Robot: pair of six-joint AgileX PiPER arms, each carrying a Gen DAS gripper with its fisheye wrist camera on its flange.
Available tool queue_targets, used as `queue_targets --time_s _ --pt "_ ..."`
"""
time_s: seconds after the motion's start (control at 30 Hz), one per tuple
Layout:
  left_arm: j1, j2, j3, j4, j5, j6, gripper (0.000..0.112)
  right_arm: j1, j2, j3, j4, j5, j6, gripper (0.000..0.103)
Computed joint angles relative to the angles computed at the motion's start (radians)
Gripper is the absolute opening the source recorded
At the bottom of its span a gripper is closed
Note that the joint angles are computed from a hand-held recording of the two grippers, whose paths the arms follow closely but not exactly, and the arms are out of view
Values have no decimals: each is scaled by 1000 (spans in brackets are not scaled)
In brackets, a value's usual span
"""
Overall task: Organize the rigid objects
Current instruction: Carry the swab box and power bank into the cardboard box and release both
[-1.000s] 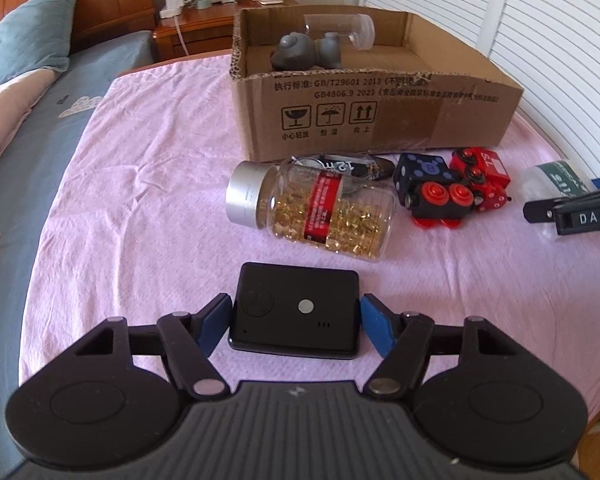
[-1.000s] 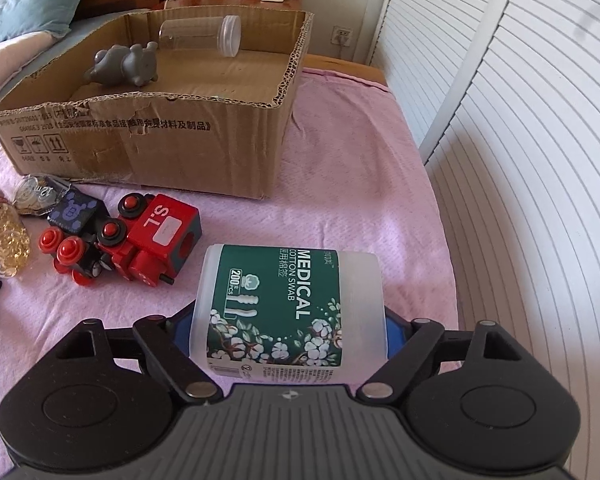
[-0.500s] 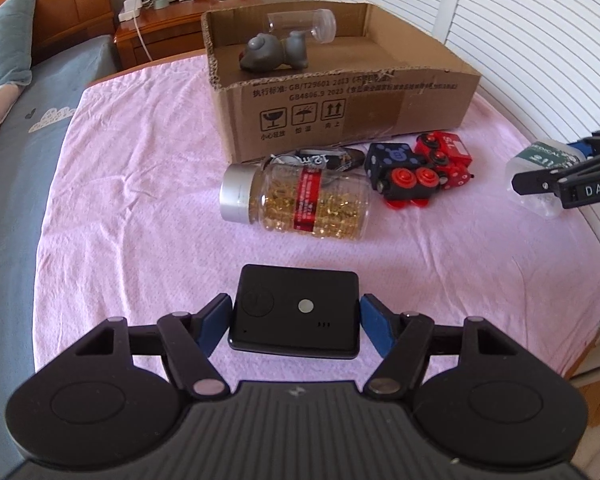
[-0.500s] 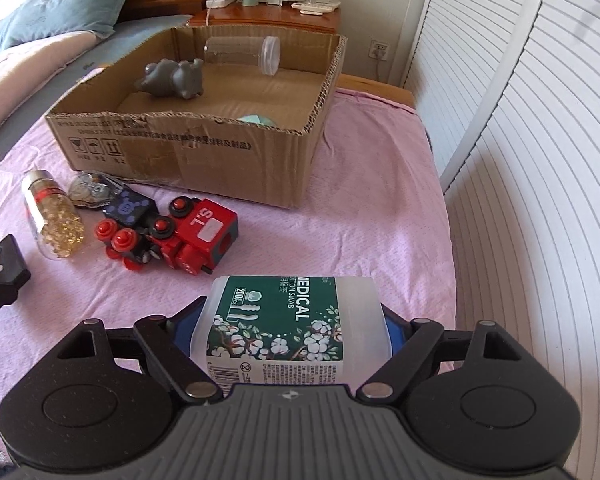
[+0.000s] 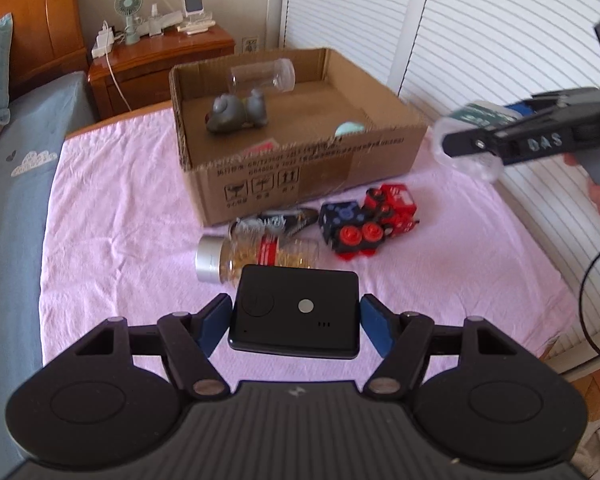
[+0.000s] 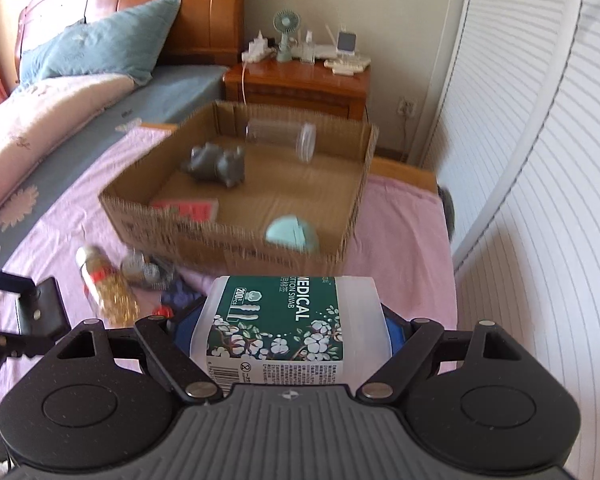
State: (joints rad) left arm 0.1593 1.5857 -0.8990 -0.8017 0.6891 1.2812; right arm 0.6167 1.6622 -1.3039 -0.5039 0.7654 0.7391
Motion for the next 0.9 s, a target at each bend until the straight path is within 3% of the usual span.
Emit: queue_targets --time_s 0.13,0.33,0.5,0.57,0.6,0.8,0.9 --pt "-17 -3 -50 -9 20 -12 70 -65 98 -152 72 -5 -126 87" --pt "-46 15 -107 -11 9 -43 70 -160 331 -477 198 74 -314 87" --pt "-81 56 -160 22 -8 -112 70 -201 532 -751 204 131 -321 87" --pt "-92 71 -176 22 -10 -120 70 -216 585 -816 222 123 -340 94" --pt "-98 76 -183 24 -14 -128 70 -219 606 -843 215 132 -329 100" --pt "-132 117 -237 53 -19 -170 70 -249 593 -822 295 151 -366 102" --pt "-159 140 -280 77 -19 -201 70 -257 590 -843 344 229 -427 103"
